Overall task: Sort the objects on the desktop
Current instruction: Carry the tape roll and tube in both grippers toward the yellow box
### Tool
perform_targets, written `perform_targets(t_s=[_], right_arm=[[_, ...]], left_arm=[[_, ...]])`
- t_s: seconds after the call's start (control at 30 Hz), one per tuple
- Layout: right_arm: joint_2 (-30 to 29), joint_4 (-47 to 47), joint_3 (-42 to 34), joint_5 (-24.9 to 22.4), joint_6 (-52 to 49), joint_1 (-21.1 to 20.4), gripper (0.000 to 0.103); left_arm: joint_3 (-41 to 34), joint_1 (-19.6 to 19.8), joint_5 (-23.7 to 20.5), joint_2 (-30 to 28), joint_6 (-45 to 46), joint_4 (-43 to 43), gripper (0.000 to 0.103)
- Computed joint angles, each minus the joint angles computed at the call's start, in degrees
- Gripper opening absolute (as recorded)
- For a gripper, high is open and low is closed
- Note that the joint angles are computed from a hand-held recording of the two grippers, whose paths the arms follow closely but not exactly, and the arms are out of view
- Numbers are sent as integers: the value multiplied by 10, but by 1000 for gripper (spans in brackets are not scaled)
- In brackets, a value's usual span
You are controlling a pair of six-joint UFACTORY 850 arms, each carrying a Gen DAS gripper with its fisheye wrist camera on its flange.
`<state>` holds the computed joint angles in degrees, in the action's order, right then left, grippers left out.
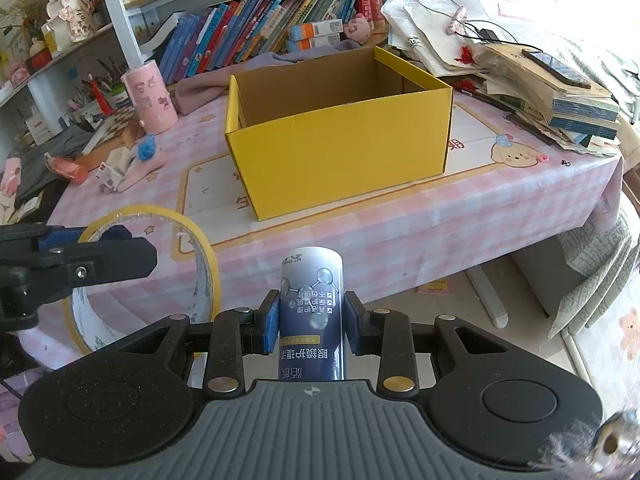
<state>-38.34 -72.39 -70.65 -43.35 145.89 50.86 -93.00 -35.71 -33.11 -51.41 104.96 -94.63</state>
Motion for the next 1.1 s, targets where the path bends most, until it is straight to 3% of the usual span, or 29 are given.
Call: perform_targets(t_s=[0.6,0.9,1.1], right_arm=[[35,-93,45,24,-4,-65,30],[70,-233,73,29,24,-132,30],[90,-316,84,47,41,-179,30]], left_arm=[[-127,-23,29,-57,-64,10,40],[-266,-43,79,-126,-118,26,40],[-386,-55,118,-189,-215,103,40]])
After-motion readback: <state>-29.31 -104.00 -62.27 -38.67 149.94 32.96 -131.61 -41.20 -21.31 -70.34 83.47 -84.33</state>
